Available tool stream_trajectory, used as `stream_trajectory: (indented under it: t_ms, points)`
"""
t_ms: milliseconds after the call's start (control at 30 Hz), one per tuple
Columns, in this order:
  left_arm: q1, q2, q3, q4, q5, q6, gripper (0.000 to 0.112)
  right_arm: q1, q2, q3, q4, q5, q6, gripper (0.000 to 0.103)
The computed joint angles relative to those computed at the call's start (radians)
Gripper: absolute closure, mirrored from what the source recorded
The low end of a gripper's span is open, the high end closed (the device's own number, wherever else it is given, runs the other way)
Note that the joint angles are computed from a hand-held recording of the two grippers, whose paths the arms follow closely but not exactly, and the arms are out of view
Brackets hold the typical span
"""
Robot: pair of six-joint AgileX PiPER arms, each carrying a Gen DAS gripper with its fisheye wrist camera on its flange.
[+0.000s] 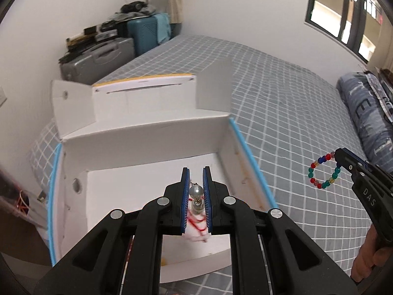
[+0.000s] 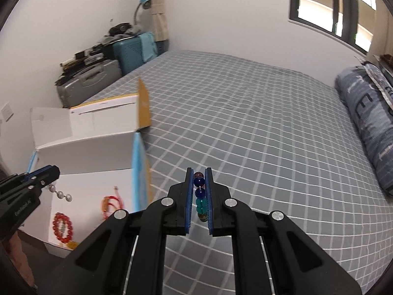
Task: Organize jewelry
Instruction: 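Lift and carry both held pieces over the white box, then open both tools to drop the pieces into the box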
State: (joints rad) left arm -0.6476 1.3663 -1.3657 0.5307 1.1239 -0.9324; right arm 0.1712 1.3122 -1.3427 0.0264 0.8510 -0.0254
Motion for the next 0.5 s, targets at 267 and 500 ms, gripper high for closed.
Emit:
stream_trajectory:
  t_ms: [267,500]
  points:
    - [0.099,-0.106,0.121,-0.017,-0.021,0.027,0.102,0.218,0.028,-0.022,-0.099,-0.021,0.156,0.095]
    - [0.198,-0.165,0.205,-0.047,-0.032,0.075,0.102,0.354,0.109,-0.04,-0.155,-0.047,0.244,0.095]
